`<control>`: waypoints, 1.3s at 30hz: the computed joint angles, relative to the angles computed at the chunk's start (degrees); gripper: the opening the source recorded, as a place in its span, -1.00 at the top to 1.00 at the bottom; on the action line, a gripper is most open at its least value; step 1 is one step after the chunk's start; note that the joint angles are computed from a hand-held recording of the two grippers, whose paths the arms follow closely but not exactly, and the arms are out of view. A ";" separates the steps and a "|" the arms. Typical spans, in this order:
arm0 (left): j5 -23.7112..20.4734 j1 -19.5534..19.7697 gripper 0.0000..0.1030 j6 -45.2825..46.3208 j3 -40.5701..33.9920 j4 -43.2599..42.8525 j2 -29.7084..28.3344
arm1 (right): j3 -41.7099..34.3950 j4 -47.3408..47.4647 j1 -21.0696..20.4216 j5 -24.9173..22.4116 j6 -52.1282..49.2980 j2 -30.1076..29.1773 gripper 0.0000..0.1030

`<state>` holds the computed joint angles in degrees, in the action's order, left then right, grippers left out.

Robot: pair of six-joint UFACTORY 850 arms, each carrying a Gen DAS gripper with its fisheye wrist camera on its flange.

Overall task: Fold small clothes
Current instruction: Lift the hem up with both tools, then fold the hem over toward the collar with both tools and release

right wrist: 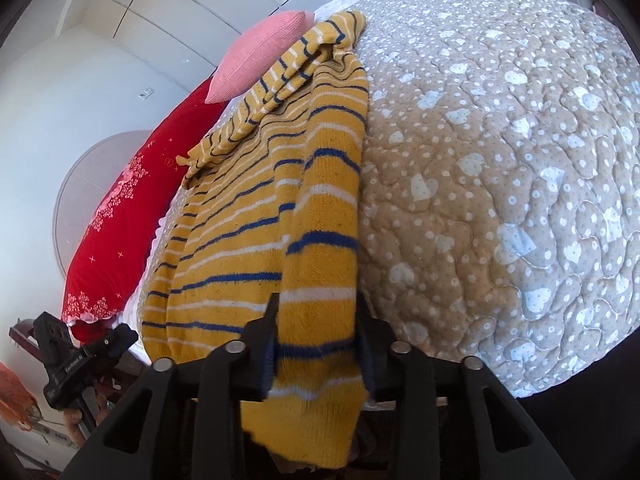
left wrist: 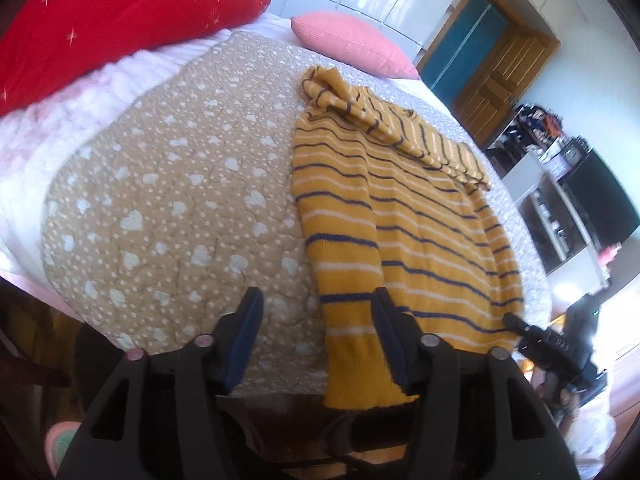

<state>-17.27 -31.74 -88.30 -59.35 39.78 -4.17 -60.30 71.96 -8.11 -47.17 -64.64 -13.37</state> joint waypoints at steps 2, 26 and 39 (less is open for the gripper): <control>4.46 0.58 -0.39 5.56 0.67 -5.29 -0.13 | 0.77 0.12 -0.28 0.41 -0.32 0.72 -0.02; 5.71 2.63 0.83 50.46 -9.02 -46.12 -5.11 | -3.10 0.87 0.72 -4.10 -1.23 1.60 0.69; 1.23 7.83 0.83 42.47 -25.25 -33.48 -15.33 | -22.85 6.28 4.79 -5.06 4.22 -8.20 0.69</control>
<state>-16.04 -23.91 -45.83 -84.61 6.30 -19.50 -83.15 78.24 -3.32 -52.23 -60.42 -21.57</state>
